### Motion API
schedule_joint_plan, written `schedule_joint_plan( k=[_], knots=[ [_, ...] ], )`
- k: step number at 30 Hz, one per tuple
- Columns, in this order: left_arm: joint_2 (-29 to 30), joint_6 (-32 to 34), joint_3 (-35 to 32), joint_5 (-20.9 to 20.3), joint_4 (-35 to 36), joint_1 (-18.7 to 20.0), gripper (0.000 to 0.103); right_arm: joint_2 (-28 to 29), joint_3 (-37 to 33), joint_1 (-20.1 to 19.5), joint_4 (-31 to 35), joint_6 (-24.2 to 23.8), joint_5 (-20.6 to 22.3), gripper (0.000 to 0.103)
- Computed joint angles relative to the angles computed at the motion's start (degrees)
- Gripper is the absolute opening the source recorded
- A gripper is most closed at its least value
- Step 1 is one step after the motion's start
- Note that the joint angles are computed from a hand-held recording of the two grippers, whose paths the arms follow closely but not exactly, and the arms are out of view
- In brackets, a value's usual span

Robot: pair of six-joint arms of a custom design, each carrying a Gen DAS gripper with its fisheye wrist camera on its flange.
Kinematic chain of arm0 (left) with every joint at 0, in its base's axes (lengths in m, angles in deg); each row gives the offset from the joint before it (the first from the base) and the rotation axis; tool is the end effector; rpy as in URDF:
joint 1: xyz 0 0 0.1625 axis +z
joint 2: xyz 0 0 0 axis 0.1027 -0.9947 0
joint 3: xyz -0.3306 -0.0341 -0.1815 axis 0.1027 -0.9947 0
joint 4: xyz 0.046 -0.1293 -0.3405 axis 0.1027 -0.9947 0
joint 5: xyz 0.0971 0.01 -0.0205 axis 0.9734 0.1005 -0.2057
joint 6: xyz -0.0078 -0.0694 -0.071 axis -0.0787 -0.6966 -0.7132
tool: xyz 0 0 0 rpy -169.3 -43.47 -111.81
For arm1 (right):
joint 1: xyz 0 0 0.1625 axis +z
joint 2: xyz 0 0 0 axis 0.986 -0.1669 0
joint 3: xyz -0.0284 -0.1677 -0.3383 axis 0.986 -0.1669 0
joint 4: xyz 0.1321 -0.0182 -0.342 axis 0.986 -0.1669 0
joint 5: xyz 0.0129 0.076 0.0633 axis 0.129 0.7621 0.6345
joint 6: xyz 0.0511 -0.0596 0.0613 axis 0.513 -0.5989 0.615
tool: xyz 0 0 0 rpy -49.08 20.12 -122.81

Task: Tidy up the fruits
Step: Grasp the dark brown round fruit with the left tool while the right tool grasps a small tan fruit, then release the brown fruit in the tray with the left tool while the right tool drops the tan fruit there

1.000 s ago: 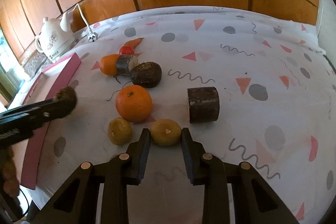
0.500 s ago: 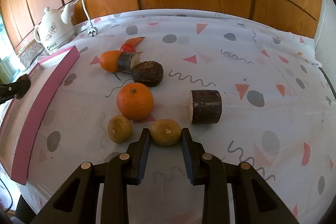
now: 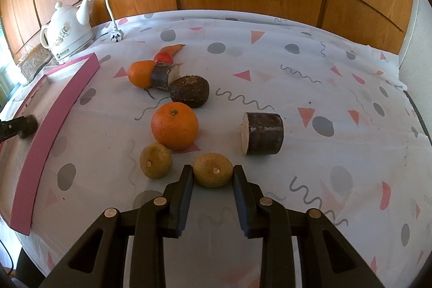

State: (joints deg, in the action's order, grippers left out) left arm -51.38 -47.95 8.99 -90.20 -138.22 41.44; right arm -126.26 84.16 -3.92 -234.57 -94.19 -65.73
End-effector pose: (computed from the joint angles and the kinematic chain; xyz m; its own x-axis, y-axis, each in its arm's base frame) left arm -0.3009 -0.6299 -0.0098 -0.7999 0.0865 -0.5939 0.4153 0.7942 -0.4436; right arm -0.0396 -0.5316 0.2799 -0.7130 0.2277 0.6631 -0.2949 0.7607 -0.5783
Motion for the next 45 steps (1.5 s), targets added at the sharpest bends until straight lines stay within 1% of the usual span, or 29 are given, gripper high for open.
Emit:
schedule_joint_plan(
  k=[8,12,14,18,21,24,26,30,35,38,43,45],
  knots=[
    [-1.5,1.4,3.1,-0.7,-3.7,-1.2,0.054,-0.7,1.0,0.2,-0.2,0.8,-0.4,0.029],
    [-1.9,3.7,4.8,-0.6,-6.5,-2.2,0.055,-1.8,3.0,0.9,-2.5,0.5,1.0,0.029],
    [-2.1,4.5,5.5,-0.7,-7.3,-2.6,0.055,-2.6,3.9,1.4,-2.8,0.4,2.3,0.029],
    [-2.4,5.9,6.7,-0.3,-9.1,-3.1,0.058,-2.7,4.3,3.3,-2.7,-1.4,4.1,0.029],
    [-2.6,6.7,7.6,0.4,-10.5,-3.4,0.061,-2.3,3.6,4.9,-0.4,-2.1,5.9,0.029],
    [-3.1,6.8,8.3,0.8,-11.2,-3.5,0.061,-1.1,2.5,6.7,1.8,-3.6,7.6,0.029],
    [-3.4,7.1,9.1,1.5,-12.1,-3.5,0.061,-0.4,1.3,7.6,4.2,-3.3,9.0,0.029],
    [-4.4,6.2,10.5,2.2,-12.4,-3.2,0.061,1.9,-1.7,9.4,7.8,-3.0,10.5,0.029],
    [-5.2,5.2,11.6,2.9,-12.6,-2.8,0.061,4.9,-5.7,11.2,12.2,-2.5,10.6,0.029],
    [-5.5,4.6,12.2,3.4,-13.2,-2.6,0.064,6.9,-9.0,12.0,15.4,-1.6,10.8,0.029],
    [-5.9,4.3,12.7,3.9,-13.7,-2.3,0.065,9.9,-13.2,13.0,18.4,0.4,10.3,0.03],
    [-6.0,4.3,12.9,4.0,-13.8,-2.2,0.065,10.3,-13.4,13.2,17.8,0.5,10.0,0.03]
  ],
)
